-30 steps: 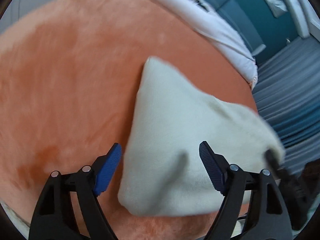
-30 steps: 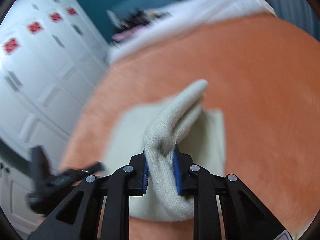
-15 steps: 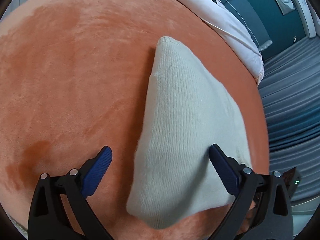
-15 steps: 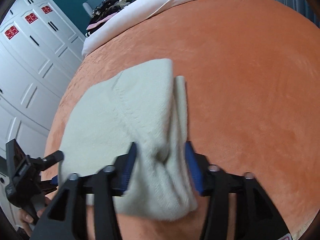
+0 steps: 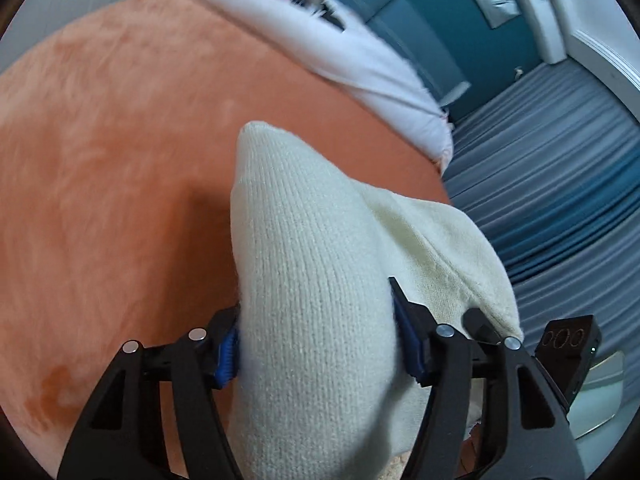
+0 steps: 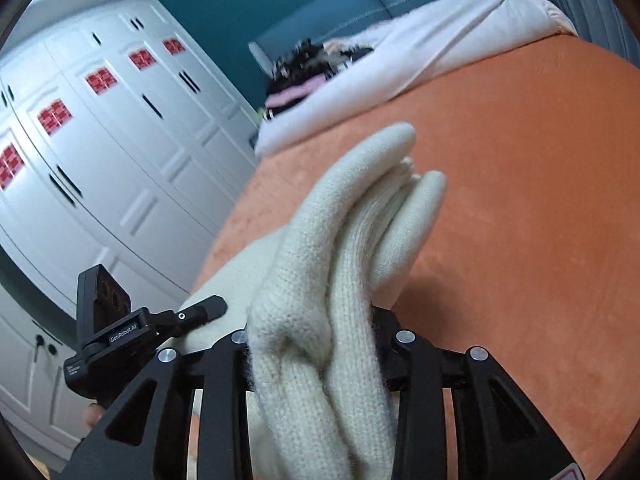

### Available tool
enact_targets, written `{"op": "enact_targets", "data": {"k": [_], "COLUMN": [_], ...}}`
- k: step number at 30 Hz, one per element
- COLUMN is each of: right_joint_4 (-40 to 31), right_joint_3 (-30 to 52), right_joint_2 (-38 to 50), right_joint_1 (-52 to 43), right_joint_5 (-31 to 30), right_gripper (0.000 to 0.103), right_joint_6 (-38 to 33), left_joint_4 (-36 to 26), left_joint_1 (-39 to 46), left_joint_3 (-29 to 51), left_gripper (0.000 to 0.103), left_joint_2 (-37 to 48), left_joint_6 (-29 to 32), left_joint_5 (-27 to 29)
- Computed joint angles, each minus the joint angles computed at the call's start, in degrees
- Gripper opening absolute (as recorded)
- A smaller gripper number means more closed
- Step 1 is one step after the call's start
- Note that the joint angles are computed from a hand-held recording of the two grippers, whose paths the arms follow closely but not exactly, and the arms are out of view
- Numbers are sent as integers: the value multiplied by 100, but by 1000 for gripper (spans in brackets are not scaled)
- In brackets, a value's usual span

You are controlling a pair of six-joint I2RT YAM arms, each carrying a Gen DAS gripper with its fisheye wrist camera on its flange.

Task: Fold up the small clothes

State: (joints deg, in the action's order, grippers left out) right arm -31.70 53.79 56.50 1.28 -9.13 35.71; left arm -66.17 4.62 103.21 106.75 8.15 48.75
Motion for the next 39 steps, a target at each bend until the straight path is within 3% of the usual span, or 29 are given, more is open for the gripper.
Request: {"op": "enact_targets", "data": {"k": [2, 4, 6, 7, 8, 10, 13, 15, 18, 20, 22, 28, 32, 36, 39], "right_joint_4": [70, 199, 449, 364, 459, 219, -462, -831, -417, -81, -523, -1244, -1522, -2165, -2423], "right_joint_3": [-252, -729, -1068, -1289, -1388, -1640, -1505, -1333, -1501, -1772, -1392, -983, -1239, -1942, -2248], "right_joint_2": [-74, 231, 1177, 1321, 1177, 99, -911, -780, 425, 445, 449, -144, -336, -843, -783], "right_joint_1": [-191, -638, -977, -892, -899, -727, 220, 671, 429, 294, 312, 1281, 2336, 3634, 4550], "right_joint_5": [50, -254, -528, -131, -211, 65, 1135, 1582, 1493, 1361, 1304, 2099, 3018, 3769, 4285], "right_gripper": [33, 37, 39, 40, 42, 43, 24, 7, 0, 0, 0, 0, 14, 36, 42], "right_joint_6": [-96, -274, -283, -65, 178, 470, 690, 568, 177, 163, 280, 958, 1921, 3304, 4183], "left_joint_4": [598, 1410, 1430, 1389, 1612, 1662, 1669, 1797, 1955, 2060, 2013, 2105, 2272, 2726, 3005], "left_joint_1": [-157, -489, -696, -642, -420, -275, -151, -286, -498, -528, -499, -552, -581, -583, -591], "left_joint_3": [-545, -1333, -1581, -1707, -2075, -2416, -2815, -3041, -3182, -3237, -3253, -3659, -4140, -4830, -5321], "left_gripper": [69, 71, 64, 67, 68, 67, 67, 67, 68, 68, 68, 67, 74, 83, 83], "left_joint_2": [-264, -355, 9, 59, -178, -675, -1320, -1516, -1273, -1243, -1397, -2119, -2626, -3121, -3392], "left_joint_6": [-147, -278, -297, -298, -322, -162, 298, 534, 635, 552, 600, 761, 777, 877, 985], "left_joint_5": [-279, -1084, -1955, -1937, -1469, -1781, -1943, -2358, -2860, -2942, -3047, -3242, -3328, -3440, -3556]}}
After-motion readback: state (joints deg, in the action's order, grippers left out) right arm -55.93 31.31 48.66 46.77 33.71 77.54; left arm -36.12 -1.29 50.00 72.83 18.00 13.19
